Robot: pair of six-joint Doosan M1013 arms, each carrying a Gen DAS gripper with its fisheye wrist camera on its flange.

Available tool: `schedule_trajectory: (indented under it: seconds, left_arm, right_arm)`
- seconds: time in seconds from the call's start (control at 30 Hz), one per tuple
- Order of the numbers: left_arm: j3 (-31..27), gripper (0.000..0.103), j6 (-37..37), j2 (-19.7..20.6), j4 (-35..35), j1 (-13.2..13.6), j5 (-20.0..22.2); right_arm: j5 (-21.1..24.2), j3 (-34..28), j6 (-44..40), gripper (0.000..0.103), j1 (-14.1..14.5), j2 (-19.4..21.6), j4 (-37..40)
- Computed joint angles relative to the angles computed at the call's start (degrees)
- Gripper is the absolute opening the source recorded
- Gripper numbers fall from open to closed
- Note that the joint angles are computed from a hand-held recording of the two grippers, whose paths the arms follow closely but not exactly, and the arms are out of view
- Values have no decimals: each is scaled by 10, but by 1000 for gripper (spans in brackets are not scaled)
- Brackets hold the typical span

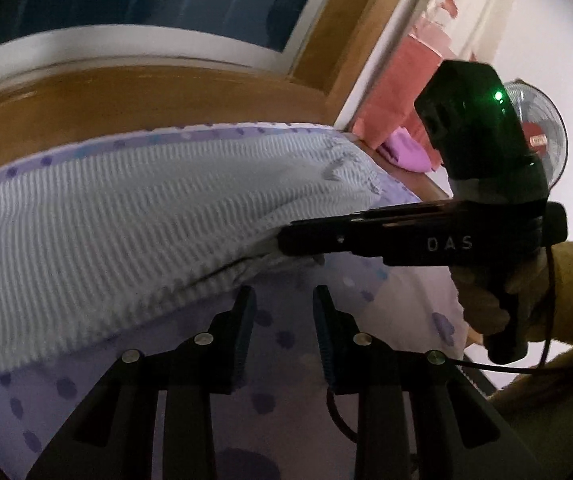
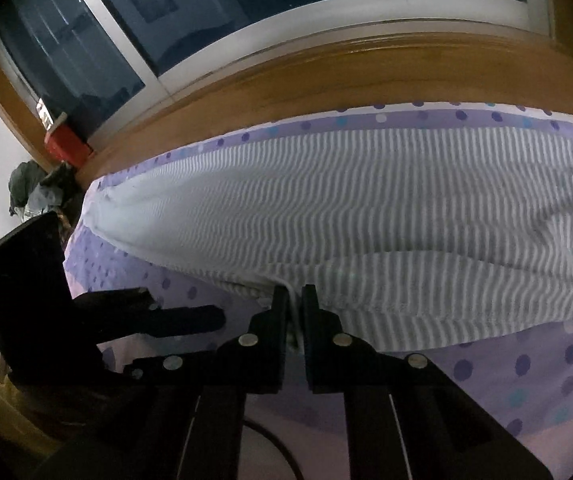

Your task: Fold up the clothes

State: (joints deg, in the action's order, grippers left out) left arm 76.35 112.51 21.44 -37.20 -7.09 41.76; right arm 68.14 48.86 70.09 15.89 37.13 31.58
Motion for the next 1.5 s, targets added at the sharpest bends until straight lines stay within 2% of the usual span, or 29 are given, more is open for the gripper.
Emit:
schedule_trajectory:
  seconds: [0.1,0.3,0.57,0.67,0.83,1.03,1.2,1.27,1.3,1.33,1.5]
  left_arm:
    - [-2,29,18,1,-5,1,-2]
    - [-6,29,6,3,35,3,-4]
    - [-45,29,31,37,-15,13,89]
    - [-48,29,31,39,-10,11,91]
    - [-53,29,22,39,10,9,91]
    - [-50,29,20,28,26,11,83]
    - [-36,29,11,24,-24,30,86]
    - [-34,29,5,24,-20,32,84]
    - [-34,29,8,24,-17,32,84]
    - [-35,29,19,24,-15,30,85]
    - [-44,29,110,24,17,10,82]
  right_arm:
    - [-9,7,-11,6,3,-6,-11]
    - [-25,24,-47,6,19,-17,-58]
    - [-10,20,-16,6,10,-10,-27]
    - [8,10,4,7,6,-4,-13]
    - [35,-6,16,12,10,4,-42]
    - [11,1,-21,15,30,-5,-96]
    - [-23,13,-44,15,48,-13,-144]
    - [-35,16,-53,15,53,-14,-155]
    - [-41,19,-55,13,53,-15,-153]
    - [-43,18,-51,5,51,-14,-143]
    - [-30,-2,-1,4,32,-5,-83]
